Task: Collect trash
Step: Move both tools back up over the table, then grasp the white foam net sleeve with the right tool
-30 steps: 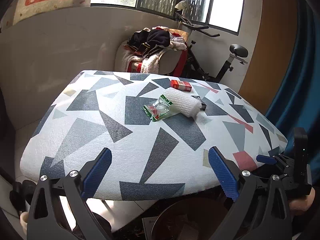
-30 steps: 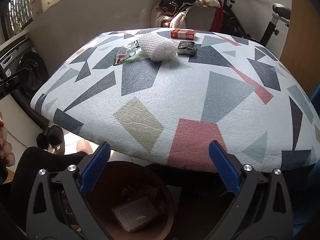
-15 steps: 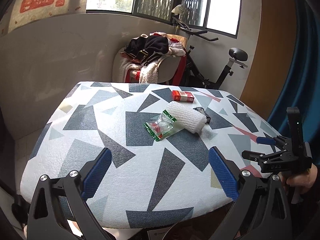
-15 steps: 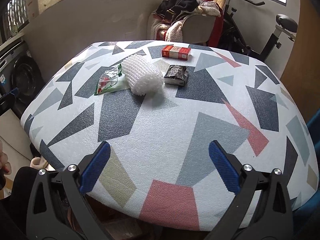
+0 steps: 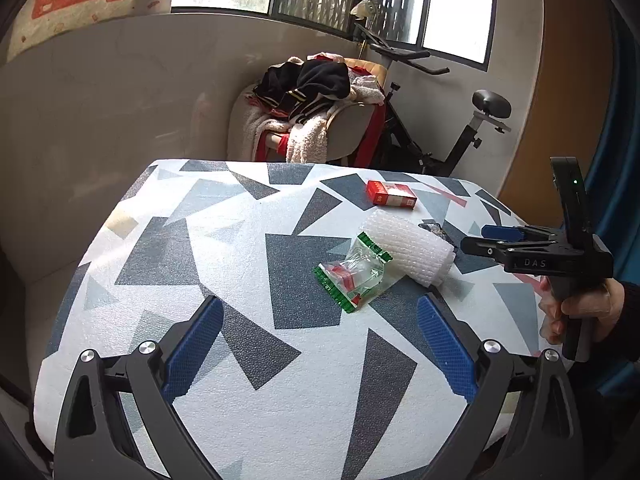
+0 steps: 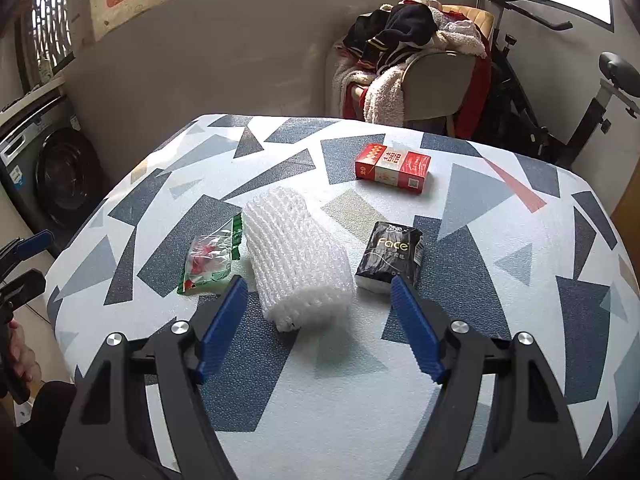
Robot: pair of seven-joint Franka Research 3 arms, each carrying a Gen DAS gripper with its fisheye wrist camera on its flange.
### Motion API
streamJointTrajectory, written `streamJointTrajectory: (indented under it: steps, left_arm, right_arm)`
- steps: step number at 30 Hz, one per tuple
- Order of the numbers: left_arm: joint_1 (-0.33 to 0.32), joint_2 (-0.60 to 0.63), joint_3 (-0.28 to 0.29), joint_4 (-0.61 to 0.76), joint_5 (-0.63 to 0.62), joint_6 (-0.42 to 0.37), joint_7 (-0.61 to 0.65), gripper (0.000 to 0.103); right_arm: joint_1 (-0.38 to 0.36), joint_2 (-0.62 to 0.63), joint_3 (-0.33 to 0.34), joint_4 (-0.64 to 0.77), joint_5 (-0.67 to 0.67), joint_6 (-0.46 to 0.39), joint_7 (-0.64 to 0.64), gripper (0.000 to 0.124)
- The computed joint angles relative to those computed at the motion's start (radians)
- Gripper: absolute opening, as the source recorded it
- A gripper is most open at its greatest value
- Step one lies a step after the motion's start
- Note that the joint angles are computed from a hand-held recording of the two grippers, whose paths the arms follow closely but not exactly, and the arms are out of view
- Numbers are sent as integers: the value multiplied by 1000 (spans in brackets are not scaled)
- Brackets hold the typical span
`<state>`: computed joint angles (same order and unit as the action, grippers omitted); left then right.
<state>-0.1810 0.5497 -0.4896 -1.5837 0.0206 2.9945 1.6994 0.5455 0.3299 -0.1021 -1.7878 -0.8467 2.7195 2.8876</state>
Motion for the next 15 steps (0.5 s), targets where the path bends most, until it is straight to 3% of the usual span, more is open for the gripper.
streamJointTrajectory:
  steps: [5, 9, 12, 15]
  left_arm:
    - [-31, 70, 17, 96, 11, -58, 8, 95]
    - [-51, 117, 21, 158, 7, -94, 33, 95]
    - [-53, 152, 4, 201, -8, -127, 71, 95]
    - [-93, 208, 25, 296, -13, -188, 85, 94]
  right_arm:
    - [-29, 151, 16, 190, 153, -46, -186, 68]
    - [-53, 219, 37, 266, 310, -72, -303, 44]
    - [8, 175, -44, 194, 272, 9, -257, 24]
    - [89, 106, -147, 98, 159, 64, -96, 20]
